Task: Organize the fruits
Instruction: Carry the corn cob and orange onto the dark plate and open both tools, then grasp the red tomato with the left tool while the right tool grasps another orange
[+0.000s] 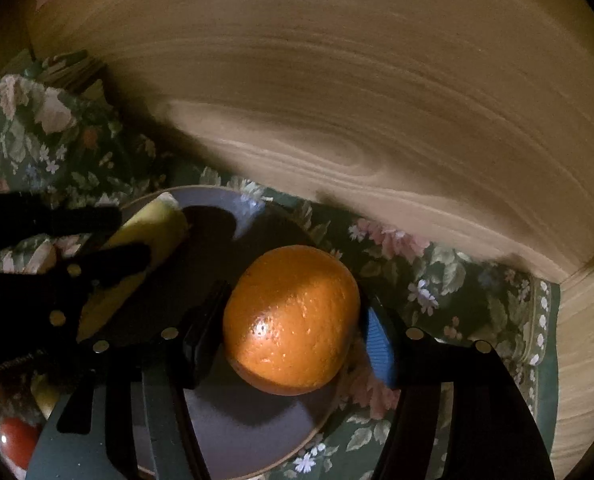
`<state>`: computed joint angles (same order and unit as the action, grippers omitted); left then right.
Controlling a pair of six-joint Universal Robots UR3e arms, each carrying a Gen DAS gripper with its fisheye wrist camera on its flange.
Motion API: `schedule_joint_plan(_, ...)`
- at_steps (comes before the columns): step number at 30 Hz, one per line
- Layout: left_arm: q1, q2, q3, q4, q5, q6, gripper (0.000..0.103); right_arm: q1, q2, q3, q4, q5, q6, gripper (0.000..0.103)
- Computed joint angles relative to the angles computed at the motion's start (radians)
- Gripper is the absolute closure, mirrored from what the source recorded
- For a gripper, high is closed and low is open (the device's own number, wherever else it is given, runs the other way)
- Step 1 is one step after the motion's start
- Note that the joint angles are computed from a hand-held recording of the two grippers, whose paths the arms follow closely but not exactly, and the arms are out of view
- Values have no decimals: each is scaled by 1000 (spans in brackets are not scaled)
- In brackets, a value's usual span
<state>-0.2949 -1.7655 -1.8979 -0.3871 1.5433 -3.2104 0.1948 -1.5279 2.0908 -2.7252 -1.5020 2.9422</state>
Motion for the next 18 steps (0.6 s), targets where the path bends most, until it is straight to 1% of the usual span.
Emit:
schedule_joint_plan(2, 4, 32, -21, 5, -4, 3, 58, -5, -37, 10, 22, 3, 6, 44)
schedule_joint_plan(4, 6, 71, -45, 7, 6, 1, 55, -26, -110, 49, 21, 28, 8, 36)
schedule_joint_plan(5, 8, 94, -63, 13, 9, 1, 54, -28, -148, 56, 27, 33, 13, 29)
schedule_joint_plan(6, 12, 122, -84, 17, 10, 2, 54, -30, -172, 70, 15, 38, 16, 25)
schedule_joint_plan(8, 20, 176, -123, 19, 10, 6, 54, -36, -248, 95, 30, 44, 16, 24)
schedule_joint_plan(9, 24, 206, -146, 21, 10, 8, 53, -15, -248, 86, 23, 31, 36, 24)
schedule_joint_plan(12, 45, 317, -229, 18, 4, 19, 49, 3, -317, 106, 29, 30, 64, 24)
schedule_joint_plan(15, 56, 421, -306, 13, 7, 28, 48, 54, -372, 115, 44, -2, 103, 24)
schedule_joint_plan(18, 74, 542, -385, -8, 0, 45, 45, 104, -426, 140, 51, -35, 140, 24)
